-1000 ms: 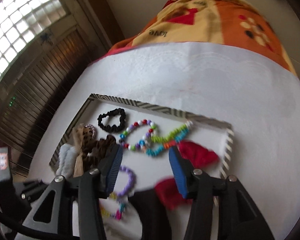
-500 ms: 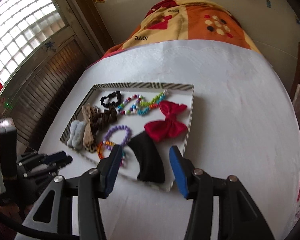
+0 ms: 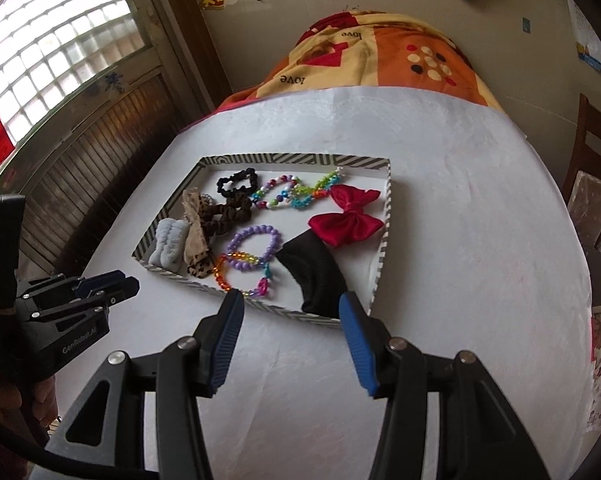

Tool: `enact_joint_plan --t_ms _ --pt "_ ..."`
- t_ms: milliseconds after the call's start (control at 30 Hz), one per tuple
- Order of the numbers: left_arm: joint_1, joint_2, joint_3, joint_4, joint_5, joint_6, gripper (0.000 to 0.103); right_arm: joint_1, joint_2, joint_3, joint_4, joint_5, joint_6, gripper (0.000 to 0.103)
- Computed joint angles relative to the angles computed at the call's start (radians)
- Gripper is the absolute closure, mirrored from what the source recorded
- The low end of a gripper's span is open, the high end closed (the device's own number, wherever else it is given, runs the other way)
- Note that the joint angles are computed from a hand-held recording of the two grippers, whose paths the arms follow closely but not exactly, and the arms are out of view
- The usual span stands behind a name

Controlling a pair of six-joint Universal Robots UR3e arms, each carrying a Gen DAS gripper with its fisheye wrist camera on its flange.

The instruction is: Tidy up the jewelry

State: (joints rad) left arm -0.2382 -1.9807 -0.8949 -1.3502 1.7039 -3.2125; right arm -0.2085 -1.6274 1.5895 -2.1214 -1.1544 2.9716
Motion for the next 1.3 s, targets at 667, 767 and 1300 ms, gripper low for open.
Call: enact_joint_plan --t_ms 667,767,1300 --pt "0.012 0.054 -0.046 0.007 -0.010 -0.004 0.094 0.012 -0.025 -0.012 0.020 -0.026 -0.006 0.047" --pt "0.012 0.053 -0.044 0.003 -0.013 -0.005 0.094 0.015 -0.021 -0.017 0.023 -0.032 -0.004 0.046" --pt "0.022 0.020 -0.005 -0.004 -0.004 -0.008 0.094 0.054 0.043 -0.073 0.011 -0.096 0.016 0.045"
